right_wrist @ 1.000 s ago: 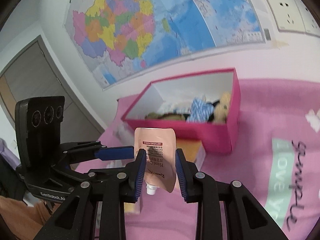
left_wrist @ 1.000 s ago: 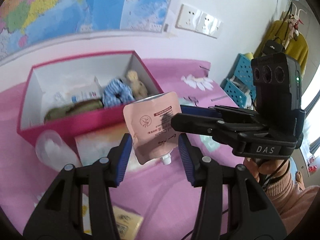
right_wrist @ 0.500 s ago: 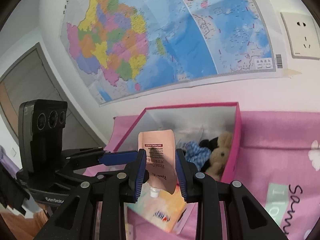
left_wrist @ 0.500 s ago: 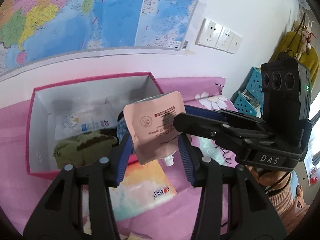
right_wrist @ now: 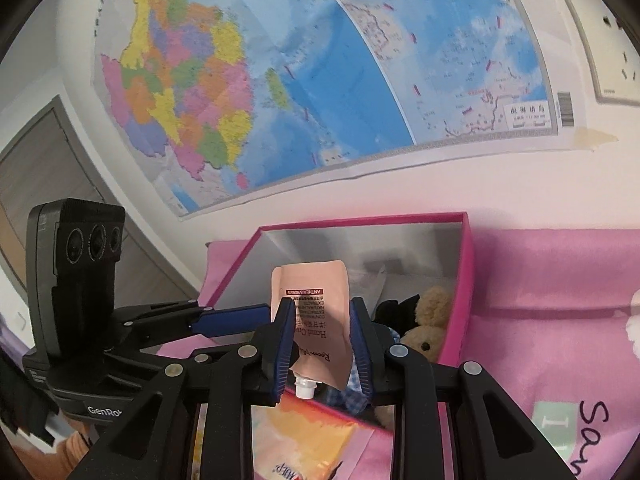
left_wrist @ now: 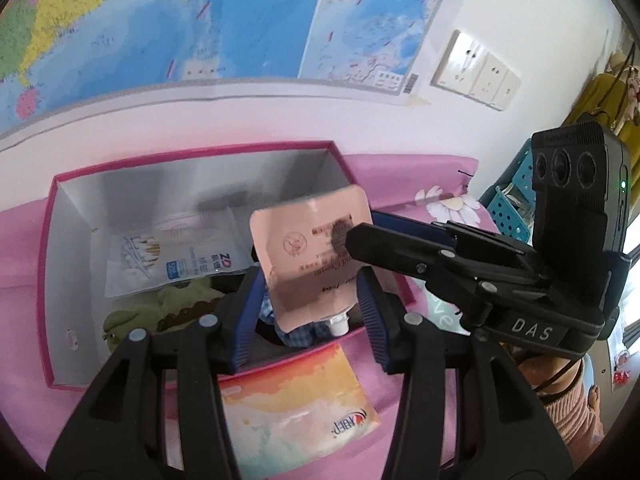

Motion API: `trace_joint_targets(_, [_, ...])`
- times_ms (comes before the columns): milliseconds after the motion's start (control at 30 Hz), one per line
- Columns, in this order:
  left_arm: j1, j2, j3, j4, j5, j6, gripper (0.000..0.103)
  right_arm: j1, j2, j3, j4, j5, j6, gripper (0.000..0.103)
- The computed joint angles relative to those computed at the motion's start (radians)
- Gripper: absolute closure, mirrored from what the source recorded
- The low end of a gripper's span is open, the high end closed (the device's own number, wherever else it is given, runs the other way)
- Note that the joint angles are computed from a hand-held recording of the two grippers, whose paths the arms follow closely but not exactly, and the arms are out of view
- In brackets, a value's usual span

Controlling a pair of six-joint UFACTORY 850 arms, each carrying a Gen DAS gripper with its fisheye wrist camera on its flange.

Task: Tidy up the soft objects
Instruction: 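Carry the pink pouch into the pink box and open the right gripper, then move the right gripper to the yellow tissue packet and grasp it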

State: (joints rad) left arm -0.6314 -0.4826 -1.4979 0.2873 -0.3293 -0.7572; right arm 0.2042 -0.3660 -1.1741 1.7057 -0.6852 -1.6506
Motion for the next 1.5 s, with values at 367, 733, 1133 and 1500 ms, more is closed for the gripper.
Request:
trace_joint_targets(367, [-0.017, 0.038, 0.066, 0.197, 0.023, -0.192, 0.054, 0.021, 0.021, 0.036, 0.033, 0.116, -0.075, 0.06])
trace_joint_targets(733, [-0.1, 0.268, 0.325, 0.851, 0.048, -0.812, 0.05, -0.007, 0.124, 0.176, 0.053, -0.01, -0.146, 0.055])
trace_joint_targets(1133, [-0.126, 0.495, 0.629, 1.025, -0.049, -1.139, 0.043, 0.047, 0.21, 0.343, -0.046, -0.115, -0.186, 0.052])
trace_joint_targets(1500, [-0.161, 0.544, 0.778, 1.075, 0.053, -1.33, 0.043, 0.151, 0.15, 0.361, -0.106, -0.053, -0.136, 0.052])
